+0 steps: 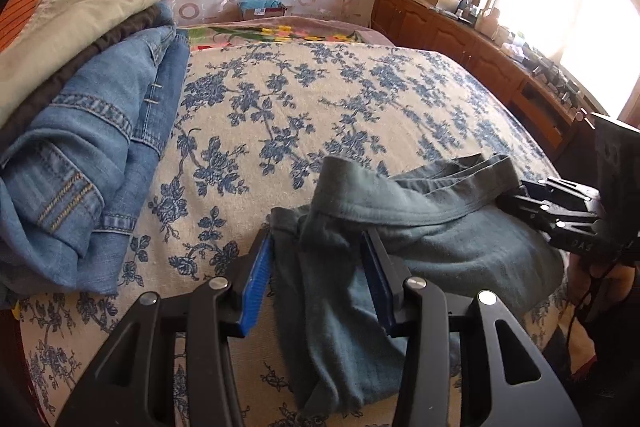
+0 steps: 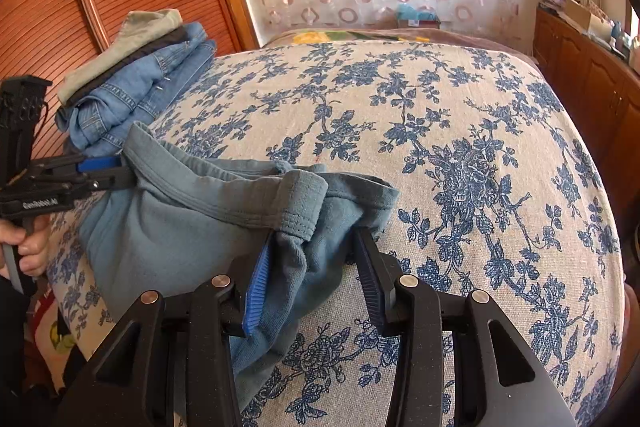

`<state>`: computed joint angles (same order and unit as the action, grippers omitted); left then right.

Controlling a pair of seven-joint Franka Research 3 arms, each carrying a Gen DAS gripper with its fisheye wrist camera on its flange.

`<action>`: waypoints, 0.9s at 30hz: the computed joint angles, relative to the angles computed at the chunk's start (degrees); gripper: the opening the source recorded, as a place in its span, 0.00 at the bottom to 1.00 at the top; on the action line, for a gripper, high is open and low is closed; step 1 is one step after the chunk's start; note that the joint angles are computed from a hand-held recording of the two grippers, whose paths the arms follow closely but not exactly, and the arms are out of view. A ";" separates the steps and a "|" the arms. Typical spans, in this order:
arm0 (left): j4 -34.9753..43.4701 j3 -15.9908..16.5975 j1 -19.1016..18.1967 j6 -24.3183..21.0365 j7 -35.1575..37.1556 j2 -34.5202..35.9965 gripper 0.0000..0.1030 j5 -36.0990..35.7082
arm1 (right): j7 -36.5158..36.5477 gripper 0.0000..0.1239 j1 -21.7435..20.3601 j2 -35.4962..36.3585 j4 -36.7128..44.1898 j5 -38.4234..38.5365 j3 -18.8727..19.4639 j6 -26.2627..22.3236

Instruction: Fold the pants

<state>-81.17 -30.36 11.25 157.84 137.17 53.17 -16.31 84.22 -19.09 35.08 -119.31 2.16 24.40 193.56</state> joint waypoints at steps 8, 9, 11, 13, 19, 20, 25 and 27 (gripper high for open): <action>2.83 1.96 -2.55 -1.08 -2.27 1.03 0.56 1.36 | 0.21 0.33 0.21 -0.10 -0.10 -0.06 -0.21 0.13; 3.80 2.50 -3.11 -1.60 -3.02 1.51 0.56 1.65 | 0.25 0.33 0.24 -0.09 -0.07 -0.07 -0.22 0.13; 5.24 3.37 -3.92 -2.48 -4.29 2.26 0.56 2.13 | 0.27 0.34 0.18 -0.09 -0.13 -0.15 -0.20 0.17; 6.12 3.86 -4.28 -3.28 -5.05 2.79 0.56 2.46 | 0.32 0.34 0.21 -0.08 -0.11 -0.19 -0.22 0.17; 4.76 2.80 -3.33 -1.82 -3.89 2.72 0.56 2.49 | 0.42 0.34 0.44 -0.13 -0.18 -0.20 -0.47 0.25; 4.57 2.69 -3.23 -1.75 -3.73 2.69 0.56 2.55 | 0.42 0.34 0.52 -0.16 -0.21 -0.20 -0.56 0.27; 3.17 1.74 -2.51 -0.35 -2.06 2.59 0.44 2.84 | 0.51 0.35 1.27 -0.31 -0.10 0.14 -1.29 0.27; 2.50 0.14 -1.26 -0.86 -0.33 2.55 0.29 2.52 | 0.49 0.35 1.47 -0.34 -0.08 0.19 -1.48 0.27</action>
<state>-78.66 -30.22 9.98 156.98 136.84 55.72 -13.79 84.70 -17.61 34.74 -119.39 2.35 22.92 193.83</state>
